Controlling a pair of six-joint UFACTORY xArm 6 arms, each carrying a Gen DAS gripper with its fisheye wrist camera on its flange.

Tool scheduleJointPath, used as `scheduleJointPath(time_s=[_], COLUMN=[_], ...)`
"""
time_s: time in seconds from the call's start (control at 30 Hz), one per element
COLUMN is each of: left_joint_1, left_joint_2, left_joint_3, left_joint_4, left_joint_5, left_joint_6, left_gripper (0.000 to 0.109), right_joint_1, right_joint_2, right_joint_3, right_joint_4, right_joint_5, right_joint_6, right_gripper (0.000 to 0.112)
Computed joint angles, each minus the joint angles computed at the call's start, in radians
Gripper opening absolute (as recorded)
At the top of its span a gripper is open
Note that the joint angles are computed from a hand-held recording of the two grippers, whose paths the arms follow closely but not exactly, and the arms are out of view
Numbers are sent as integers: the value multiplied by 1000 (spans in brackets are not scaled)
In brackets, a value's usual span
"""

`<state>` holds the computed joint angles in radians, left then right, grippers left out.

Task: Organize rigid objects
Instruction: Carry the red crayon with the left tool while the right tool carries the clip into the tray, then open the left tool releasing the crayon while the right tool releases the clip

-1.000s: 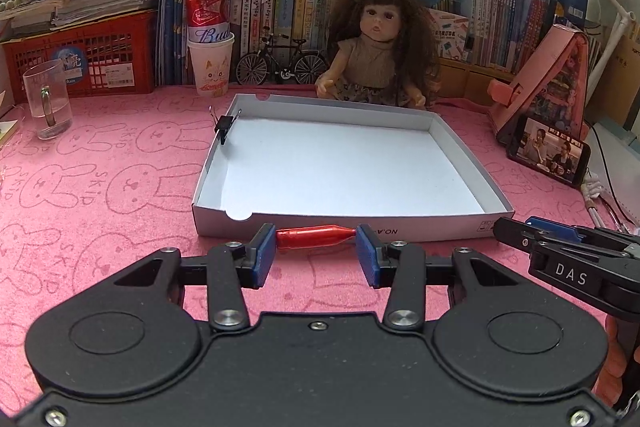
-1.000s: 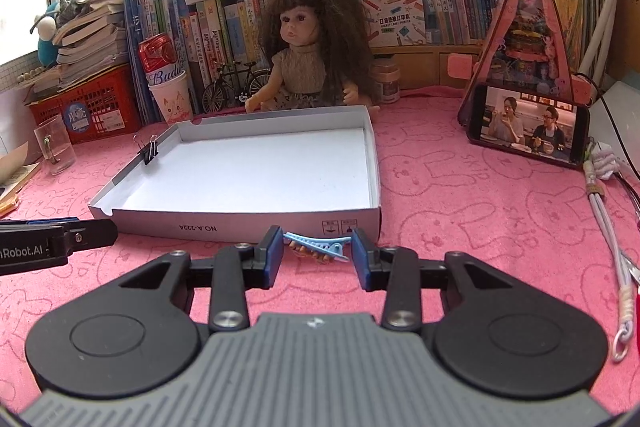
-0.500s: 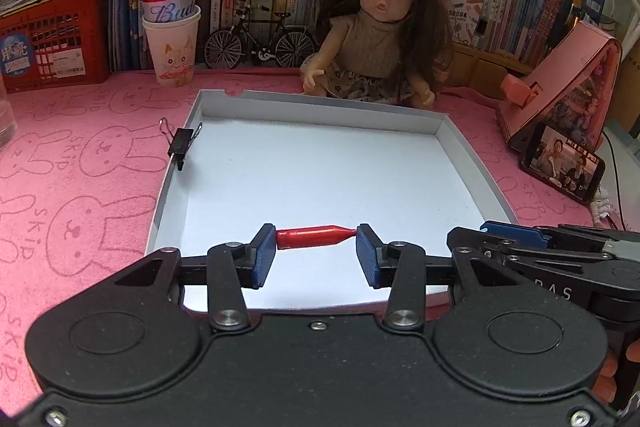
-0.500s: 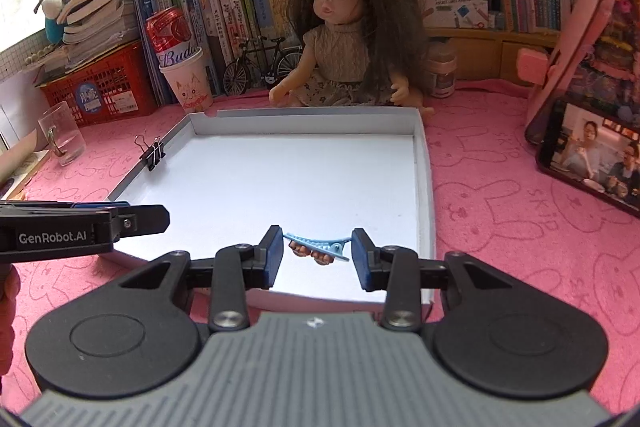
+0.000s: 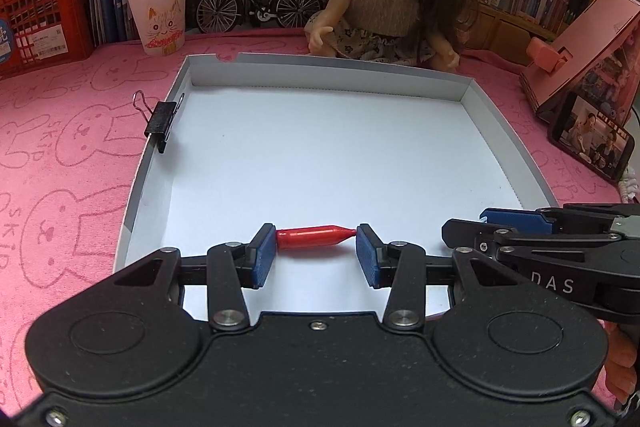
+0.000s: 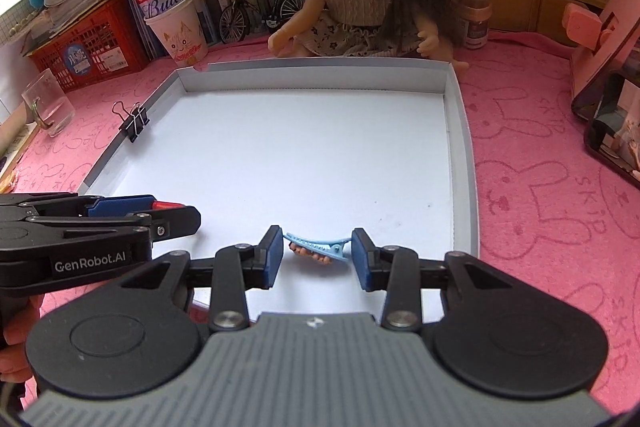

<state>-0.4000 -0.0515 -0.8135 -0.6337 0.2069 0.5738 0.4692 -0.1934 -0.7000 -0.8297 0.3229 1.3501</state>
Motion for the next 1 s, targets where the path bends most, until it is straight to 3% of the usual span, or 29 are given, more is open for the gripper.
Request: scheduleJointPath(time_s=[0.3, 0.57, 0.63, 0.7, 1.0], left_joint_1=[-16, -8, -5, -2, 6], left_joint_2=[3, 5, -1, -7, -91], left_joint_3=[3, -22, -19, -12, 38], left_joint_4=[4, -100, -110, -90, -229], left_joint_5=[-20, 24, 19, 4, -6], left_joint_6=[-5, 64, 64, 39, 187], left_gripper=[41, 42, 46, 54, 78], right_joint_1=[10, -11, -20, -23, -35], right_joint_2=[23, 33, 26, 16, -72], right_joint_3=[-25, -23, -16, -12, 41], right_joint_4=[-11, -46, -86, -115, -219], right_joint_5=[8, -39, -61, -60, -71], right_joint_6=[-1, 43, 85, 118, 239], right_gripper=[43, 44, 48, 60, 76])
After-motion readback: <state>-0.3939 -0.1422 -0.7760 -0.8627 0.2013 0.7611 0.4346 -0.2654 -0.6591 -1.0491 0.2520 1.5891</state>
